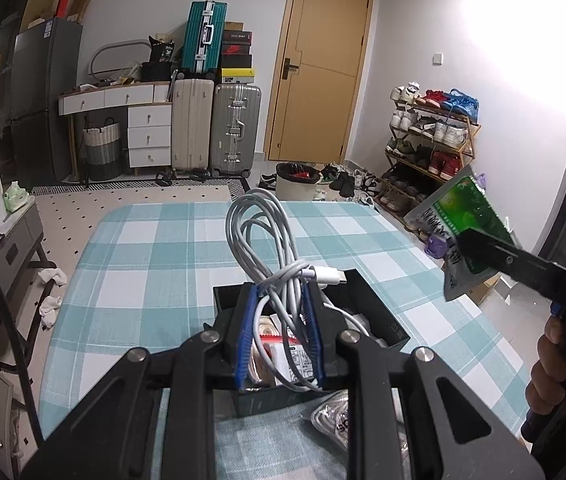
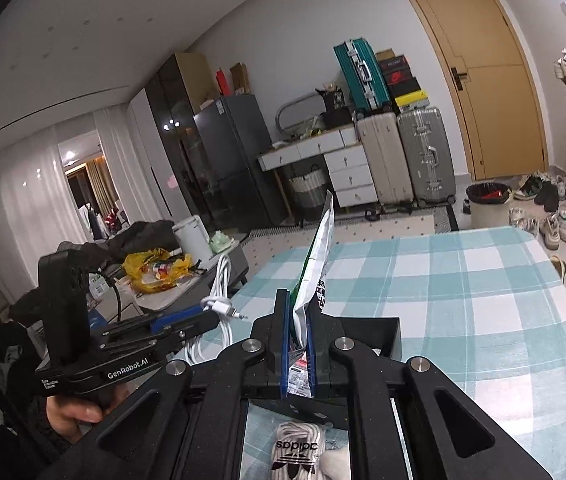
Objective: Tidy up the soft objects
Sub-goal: 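Lower the cable and green packet into the black box and open both tools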
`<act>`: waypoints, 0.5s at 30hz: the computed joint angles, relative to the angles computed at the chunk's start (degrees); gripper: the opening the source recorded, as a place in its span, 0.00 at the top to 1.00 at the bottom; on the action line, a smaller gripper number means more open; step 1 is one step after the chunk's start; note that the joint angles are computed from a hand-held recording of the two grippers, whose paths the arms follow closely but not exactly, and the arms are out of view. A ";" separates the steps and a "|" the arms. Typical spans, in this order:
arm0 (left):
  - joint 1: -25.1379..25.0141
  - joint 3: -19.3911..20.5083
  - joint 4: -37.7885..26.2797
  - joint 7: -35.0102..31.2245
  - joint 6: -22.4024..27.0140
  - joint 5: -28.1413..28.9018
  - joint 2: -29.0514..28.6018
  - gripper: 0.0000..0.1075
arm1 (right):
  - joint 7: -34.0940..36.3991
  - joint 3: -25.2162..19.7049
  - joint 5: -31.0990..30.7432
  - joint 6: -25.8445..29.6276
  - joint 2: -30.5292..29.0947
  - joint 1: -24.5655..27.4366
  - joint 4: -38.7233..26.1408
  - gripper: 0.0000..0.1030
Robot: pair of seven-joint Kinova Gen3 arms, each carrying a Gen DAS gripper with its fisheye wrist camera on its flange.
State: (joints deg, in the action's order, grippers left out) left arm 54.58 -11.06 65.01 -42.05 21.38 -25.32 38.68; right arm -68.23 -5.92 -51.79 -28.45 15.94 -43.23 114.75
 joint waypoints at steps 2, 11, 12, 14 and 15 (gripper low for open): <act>-0.77 1.08 -1.70 -1.00 1.17 0.31 0.97 0.80 | -1.35 -0.04 1.33 1.90 0.71 1.31 -0.84 0.94; -3.85 5.66 -10.38 -6.45 7.73 3.11 6.55 0.80 | -9.01 2.75 8.93 9.13 4.85 3.62 -4.35 0.94; -4.07 5.97 -11.26 -7.01 8.40 3.48 7.10 0.80 | -10.05 3.08 9.94 10.08 5.37 3.85 -4.82 0.94; -4.52 6.65 -12.94 -8.25 9.57 4.24 8.17 0.80 | -11.55 4.32 11.38 11.92 6.49 3.63 -5.79 0.94; -4.45 6.54 -13.66 -8.53 10.09 4.40 8.62 0.80 | -12.15 4.97 12.15 13.26 7.18 3.62 -6.47 0.94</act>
State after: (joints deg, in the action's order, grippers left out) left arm 50.13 -4.52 51.35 -50.58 31.46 -20.92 47.29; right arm -80.38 -0.95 -39.65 -15.19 23.12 -39.61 108.27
